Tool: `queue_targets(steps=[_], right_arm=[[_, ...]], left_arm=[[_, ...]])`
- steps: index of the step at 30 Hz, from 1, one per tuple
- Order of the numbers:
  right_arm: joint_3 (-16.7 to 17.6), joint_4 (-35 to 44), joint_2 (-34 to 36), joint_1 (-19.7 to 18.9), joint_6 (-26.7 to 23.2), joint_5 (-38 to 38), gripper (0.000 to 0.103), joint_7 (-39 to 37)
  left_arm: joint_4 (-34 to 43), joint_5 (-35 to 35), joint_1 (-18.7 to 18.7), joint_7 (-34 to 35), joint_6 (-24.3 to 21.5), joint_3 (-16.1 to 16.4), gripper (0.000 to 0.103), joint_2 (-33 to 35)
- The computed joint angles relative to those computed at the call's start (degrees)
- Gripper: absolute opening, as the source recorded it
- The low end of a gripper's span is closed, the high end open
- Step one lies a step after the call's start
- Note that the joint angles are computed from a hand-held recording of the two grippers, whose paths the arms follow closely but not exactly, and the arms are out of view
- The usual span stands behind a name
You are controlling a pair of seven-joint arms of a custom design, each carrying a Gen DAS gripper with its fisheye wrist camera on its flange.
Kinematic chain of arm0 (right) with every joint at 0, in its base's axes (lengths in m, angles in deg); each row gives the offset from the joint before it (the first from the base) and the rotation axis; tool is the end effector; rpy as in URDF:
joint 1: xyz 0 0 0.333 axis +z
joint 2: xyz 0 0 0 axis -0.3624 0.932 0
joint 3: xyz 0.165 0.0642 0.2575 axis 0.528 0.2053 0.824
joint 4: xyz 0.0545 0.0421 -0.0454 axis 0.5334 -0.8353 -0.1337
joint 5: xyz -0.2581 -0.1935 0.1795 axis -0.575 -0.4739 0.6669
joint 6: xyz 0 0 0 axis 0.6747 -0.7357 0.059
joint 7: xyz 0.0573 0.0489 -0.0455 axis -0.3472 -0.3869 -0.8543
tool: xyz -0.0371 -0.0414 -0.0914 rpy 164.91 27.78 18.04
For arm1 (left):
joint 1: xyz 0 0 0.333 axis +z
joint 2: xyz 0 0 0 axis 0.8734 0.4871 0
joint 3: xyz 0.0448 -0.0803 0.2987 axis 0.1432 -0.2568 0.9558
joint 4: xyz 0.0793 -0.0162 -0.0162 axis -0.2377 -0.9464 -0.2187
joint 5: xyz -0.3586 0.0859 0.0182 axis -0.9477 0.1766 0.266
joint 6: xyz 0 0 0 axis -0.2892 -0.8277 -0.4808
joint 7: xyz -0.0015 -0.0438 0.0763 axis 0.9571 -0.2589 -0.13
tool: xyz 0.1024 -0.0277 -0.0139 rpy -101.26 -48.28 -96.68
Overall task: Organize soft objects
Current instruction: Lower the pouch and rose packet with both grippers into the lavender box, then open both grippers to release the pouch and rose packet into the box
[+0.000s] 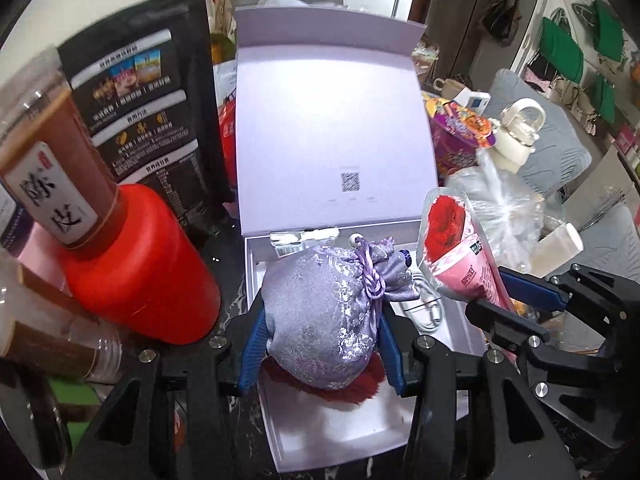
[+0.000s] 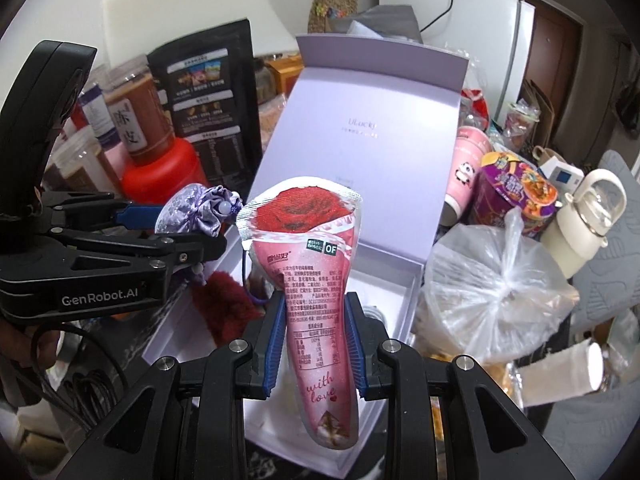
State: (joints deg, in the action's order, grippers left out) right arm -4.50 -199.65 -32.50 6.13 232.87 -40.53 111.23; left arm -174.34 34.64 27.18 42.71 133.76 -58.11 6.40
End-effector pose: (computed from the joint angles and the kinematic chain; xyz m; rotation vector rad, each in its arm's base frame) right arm 0.4558 0.3534 0.4895 -2.0354 1.5588 -0.4831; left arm 0.5146 -0.4663 0.4850 -1.6513 2.2690 -0.7544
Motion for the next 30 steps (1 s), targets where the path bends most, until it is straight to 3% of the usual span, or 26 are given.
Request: queue_targets(steps=[14,22,25,30], right_arm=[[-0.51,2.39,5.58,0.54,-2.72,3.24,0.03,-2.04],[-0.76,2.46,6.44,0.64,-3.29,3.99,0.04,-2.72],[-0.76,2.15,6.15,0.55,-3.42,4.47,0.04,-2.76],[-0.72,1.67,5.39,0.36,-4.09,5.33,0.04,-2.64]], left_arm=[[7.67,-4.73,-0.17,3.54,-6.56,0.11,0.049,7.87],[11.24,-5.76,-1.13,4.42,-9.61,0.59,0.049,10.87],[14.59,-5.65,-1.88,3.89,-12.78,1.08,0.049,12.77],[15.46,-7.15,-1.44,3.92,-13.1,0.62,0.05,13.23]])
